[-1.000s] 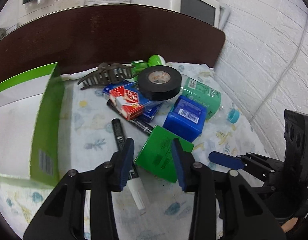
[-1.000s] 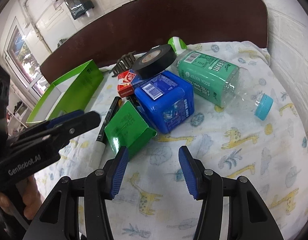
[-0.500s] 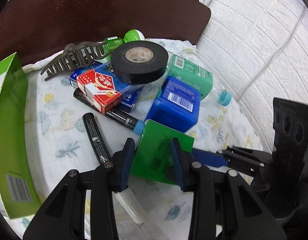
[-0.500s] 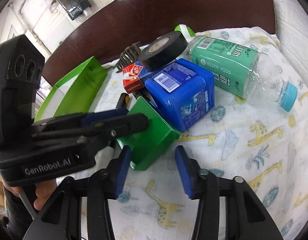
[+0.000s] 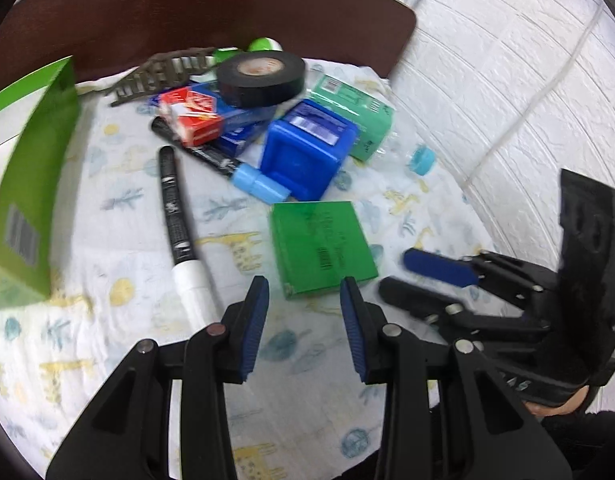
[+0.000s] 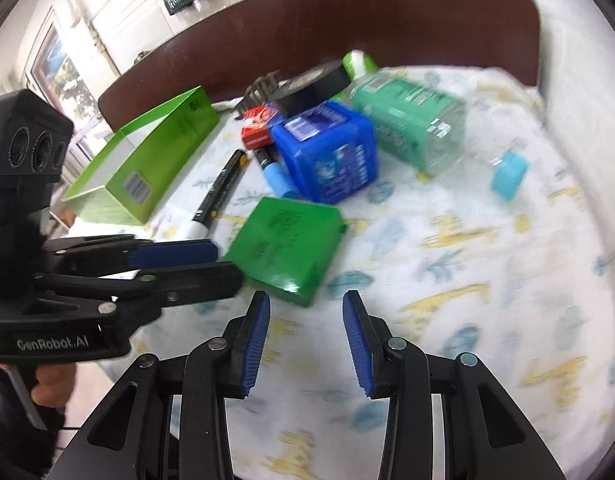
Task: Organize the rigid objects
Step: 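Reach the left gripper to the green square box and grasp it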
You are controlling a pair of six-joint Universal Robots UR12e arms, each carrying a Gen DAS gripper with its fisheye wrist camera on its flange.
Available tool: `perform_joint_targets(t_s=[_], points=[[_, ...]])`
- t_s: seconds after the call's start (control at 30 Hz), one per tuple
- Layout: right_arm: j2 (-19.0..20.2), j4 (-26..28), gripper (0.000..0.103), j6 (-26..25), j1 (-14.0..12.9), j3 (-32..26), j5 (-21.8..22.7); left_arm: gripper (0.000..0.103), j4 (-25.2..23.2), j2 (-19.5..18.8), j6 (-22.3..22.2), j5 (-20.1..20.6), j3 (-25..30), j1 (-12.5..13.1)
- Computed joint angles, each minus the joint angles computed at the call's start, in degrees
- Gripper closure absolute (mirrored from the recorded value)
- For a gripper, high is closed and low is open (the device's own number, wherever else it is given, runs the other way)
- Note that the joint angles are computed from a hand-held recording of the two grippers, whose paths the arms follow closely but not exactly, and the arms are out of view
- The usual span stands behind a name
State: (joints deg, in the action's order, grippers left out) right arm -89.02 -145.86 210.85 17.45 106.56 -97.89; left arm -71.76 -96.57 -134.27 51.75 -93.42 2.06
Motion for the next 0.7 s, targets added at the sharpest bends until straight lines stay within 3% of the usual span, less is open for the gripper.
perform_joint_targets(t_s=[0.17,0.3,0.4,0.57,0.7], points=[[-0.8,-2.6,0.062,3.0,-1.3,0.8,1.0,0.069,-0.2,-1.3,-4.3,-0.7,1.3,-0.2],[-0.7,-5.4,0.063,10.0,-3.7,1.8,7.2,0.069,0.3,-1.5,-4.6,-0.9,1.3,-0.8],[-0.4,-6.8,0.073,13.9,-4.5,2.2,8.7,0.078,-0.8,-2.0,-3.8,-0.1,1.7,-1.5],[0.7,-7.2,0.074,14.4,-5.5,2.0,13.2,0.075,-1.9,-2.8,-3.9,-0.1,2.4,-1.6],[1.2,-6.6,0.074,13.7,-5.3,1.3,12.9,0.078,-1.7,-2.9,-4.8,-0.6,2.5,-1.4]])
